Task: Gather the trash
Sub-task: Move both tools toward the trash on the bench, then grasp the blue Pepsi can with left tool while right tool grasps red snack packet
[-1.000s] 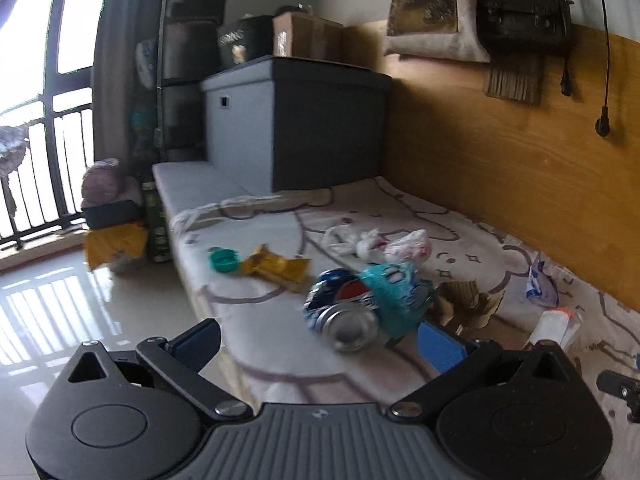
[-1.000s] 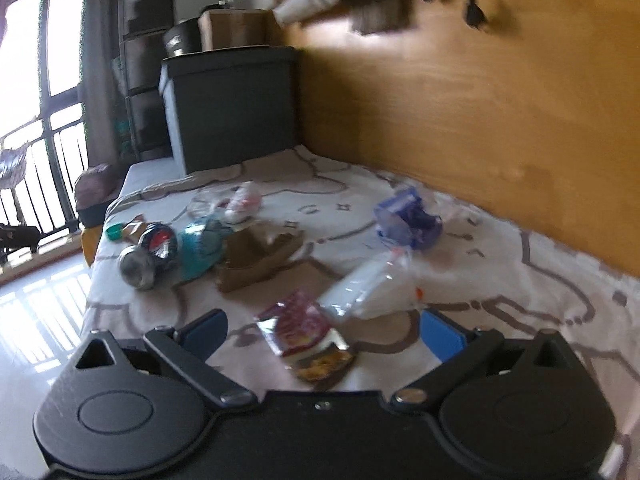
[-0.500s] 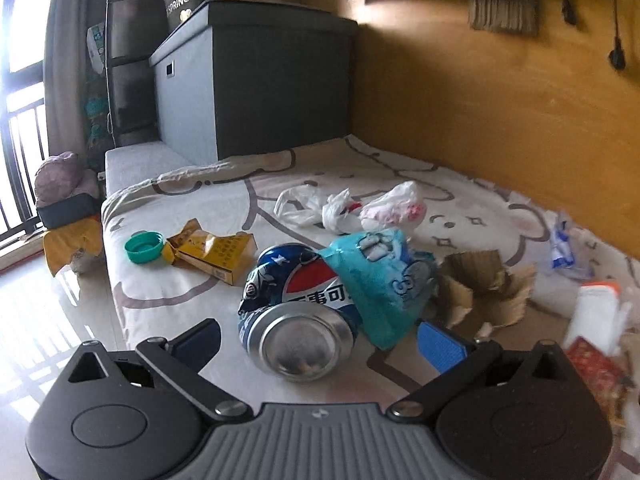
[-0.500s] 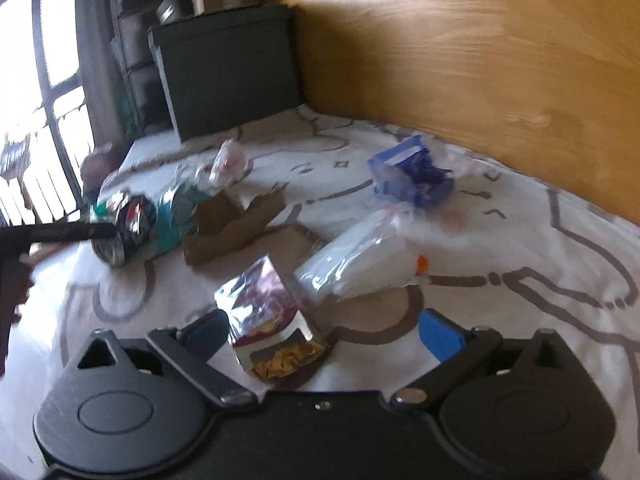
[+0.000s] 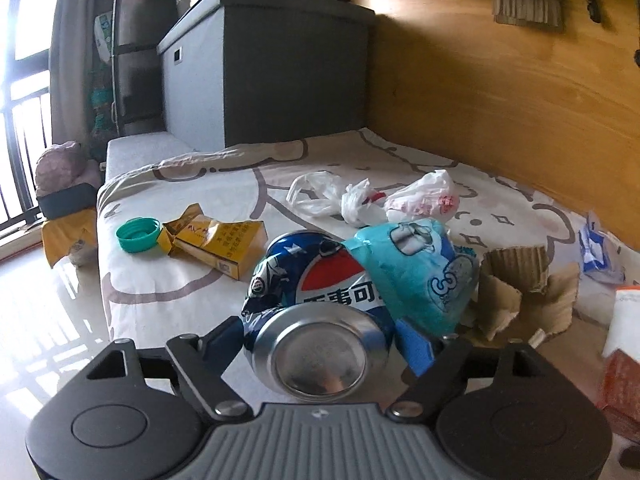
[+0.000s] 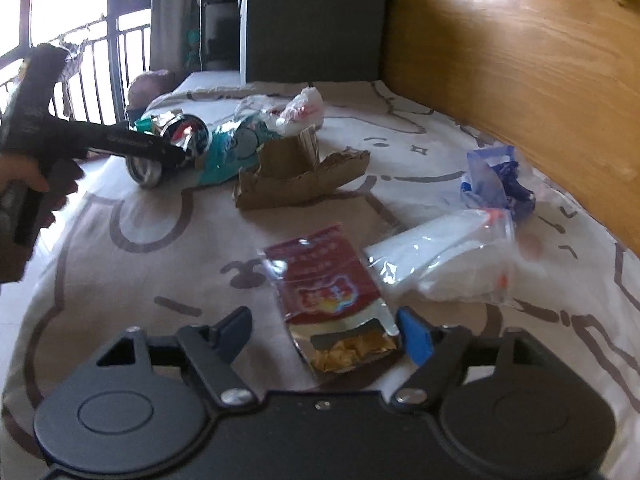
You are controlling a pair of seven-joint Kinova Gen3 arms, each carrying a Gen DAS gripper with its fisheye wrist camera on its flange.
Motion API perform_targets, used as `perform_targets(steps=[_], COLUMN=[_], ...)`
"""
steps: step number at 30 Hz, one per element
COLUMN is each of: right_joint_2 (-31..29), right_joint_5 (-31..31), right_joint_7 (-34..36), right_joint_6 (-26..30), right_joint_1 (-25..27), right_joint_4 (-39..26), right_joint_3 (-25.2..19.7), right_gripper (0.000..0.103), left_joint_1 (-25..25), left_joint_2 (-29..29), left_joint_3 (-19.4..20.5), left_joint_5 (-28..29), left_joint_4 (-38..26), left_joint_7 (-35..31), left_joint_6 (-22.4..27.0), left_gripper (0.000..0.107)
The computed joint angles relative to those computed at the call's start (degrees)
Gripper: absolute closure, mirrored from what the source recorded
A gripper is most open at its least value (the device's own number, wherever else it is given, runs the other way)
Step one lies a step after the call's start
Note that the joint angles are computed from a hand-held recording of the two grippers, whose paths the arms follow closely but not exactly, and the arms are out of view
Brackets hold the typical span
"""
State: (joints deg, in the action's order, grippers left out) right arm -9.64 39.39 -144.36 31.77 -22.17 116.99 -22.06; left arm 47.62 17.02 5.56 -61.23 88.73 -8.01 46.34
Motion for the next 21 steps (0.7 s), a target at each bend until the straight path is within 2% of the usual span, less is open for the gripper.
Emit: perform_targets(steps=[6, 11, 15, 17, 19, 21], right_joint_2=[-0.66, -2.48, -4.76, -5.82, -6.68, -7.53], right_joint_5=[-1.57, -4.74, -8.39, -9.99, -11.07, -11.91], right_joint_7=[0.04, 0.68, 1.68, 2.24, 3.11, 3.65], right_joint_6=[1.15, 2.35, 3.18, 4.08, 4.96, 5.63], right_joint_1=[-0.14, -0.32, 0.02, 0.41, 0.75, 1.23], right_joint_4=[-0.15, 0.22, 0.72, 0.87, 0.98, 1.06], right_joint_3=[-0.25, -0.69, -1.23, -1.96, -2.78, -3.56], right_gripper=[0.041, 0.043, 0.046, 0.047, 0.048, 0.05], left_joint_1=[-1.41, -2.47, -2.94, -2.91, -2.87, -2.31], left_joint_2=[-4.69, -8.69, -11.09, -11.87, -12.25, -12.06], left_joint_3=[2.51, 6.37, 9.43, 10.49, 11.36, 12.09], left_joint_5=[3.19, 8.9, 15.56, 18.11, 19.63, 19.28], left_joint_4=[4.39, 7.52, 8.26, 8.54, 8.94, 8.63], left_joint_7=[-3.08, -8.89, -13.47, -13.78, -14.56, -15.87], left_joint_6=[-4.01, -5.91, -6.33, -6.84, -7.87, -7.68], left_gripper=[0.029, 0.03, 0.031, 0.03, 0.024, 0.021])
